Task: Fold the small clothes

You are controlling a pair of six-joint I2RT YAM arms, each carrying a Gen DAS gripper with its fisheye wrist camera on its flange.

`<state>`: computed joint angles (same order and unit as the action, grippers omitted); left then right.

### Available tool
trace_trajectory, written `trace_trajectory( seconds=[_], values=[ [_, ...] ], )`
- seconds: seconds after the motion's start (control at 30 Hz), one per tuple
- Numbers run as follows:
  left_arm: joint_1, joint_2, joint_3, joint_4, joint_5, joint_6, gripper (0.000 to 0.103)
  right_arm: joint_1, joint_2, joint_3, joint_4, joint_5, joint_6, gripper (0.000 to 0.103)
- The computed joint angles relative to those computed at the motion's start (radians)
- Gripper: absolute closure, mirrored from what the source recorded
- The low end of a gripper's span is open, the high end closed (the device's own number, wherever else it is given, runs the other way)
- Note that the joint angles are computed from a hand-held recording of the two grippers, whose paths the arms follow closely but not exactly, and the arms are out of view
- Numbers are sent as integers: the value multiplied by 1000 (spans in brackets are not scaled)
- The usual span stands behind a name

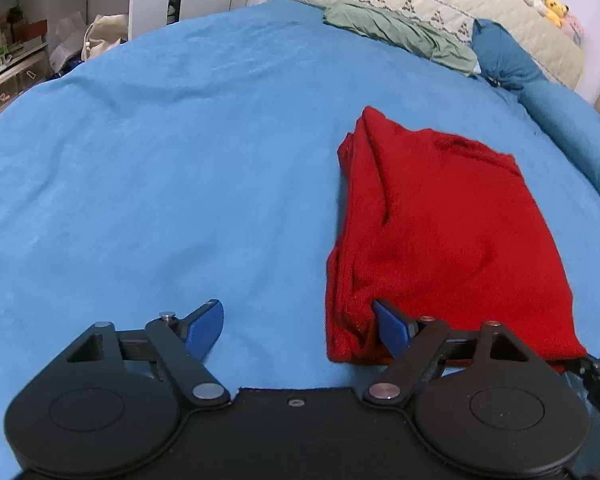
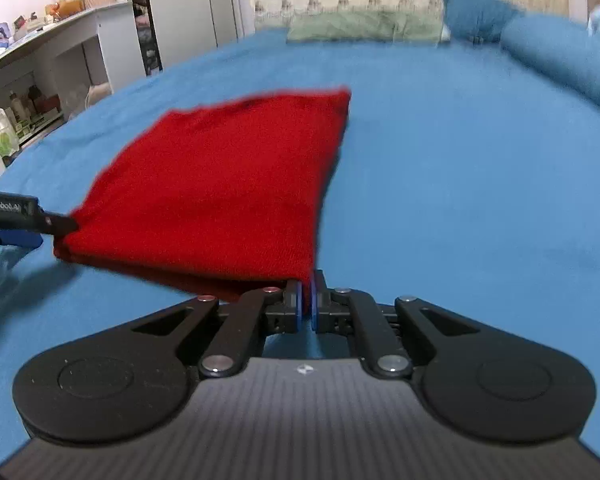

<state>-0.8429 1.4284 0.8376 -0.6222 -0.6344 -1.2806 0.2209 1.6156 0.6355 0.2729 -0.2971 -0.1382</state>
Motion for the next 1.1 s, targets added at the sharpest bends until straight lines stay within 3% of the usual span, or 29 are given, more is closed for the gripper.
trace_trajectory(
  seconds=[0.1, 0.17, 0.23, 0.27, 0.3, 0.33, 0.37, 0.43, 0.5, 0.6, 0.67, 0.8, 0.9, 0.93, 0.97, 1.0, 1.03, 1.1],
  values=[
    [-18, -4, 9, -40, -1, -7, 18, -20, -18, 22, -59, -46, -13, 81],
    [-31, -15, 17, -74, -4, -22, 18, -41, -43, 39, -120, -75, -39, 68],
    [-56, -49, 30, -121, -20, -54, 20, -78, -90, 51, -185, -104, -75, 45],
    [-70, -75, 35, -124, -38, -58, 19, -96, -108, 59, -211, -124, -87, 40],
    [-77, -103, 38, -114, -69, -34, 17, -131, -124, 88, -268, -177, -110, 27],
    [-75, -118, 51, -113, -101, 1, 10, -158, -124, 122, -309, -218, -125, 8],
    [-62, -115, 78, -121, -133, 48, 2, -182, -121, 167, -354, -258, -129, 0],
    [6, -94, 126, -92, -120, 203, 0, -202, -78, 281, -441, -316, -114, 0],
    [130, -89, 112, 63, 31, 397, 0, -195, 18, 437, -542, -348, -67, 0],
    [280, -46, 60, 295, 242, 524, 0, -169, 185, 653, -651, -368, 26, 0],
    [334, 17, 51, 389, 314, 570, 1, -143, 276, 742, -664, -352, 77, 0],
    [428, 161, 71, 450, 478, 557, 10, -93, 458, 898, -726, -317, 138, 0],
    [409, 178, 51, 500, 454, 557, 14, -70, 544, 947, -744, -321, 172, 14],
    [404, 188, 74, 472, 460, 570, 26, -65, 536, 920, -699, -322, 182, 38],
    [408, 191, 94, 447, 489, 581, 48, -62, 538, 920, -690, -340, 179, 54],
    [417, 204, 135, 407, 519, 571, 53, -62, 557, 960, -734, -373, 187, 60],
    [422, 219, 189, 343, 528, 553, 67, -56, 555, 979, -752, -361, 215, 63],
    [427, 220, 248, 292, 548, 525, 75, -57, 556, 1045, -818, -364, 246, 66]
  ],
)
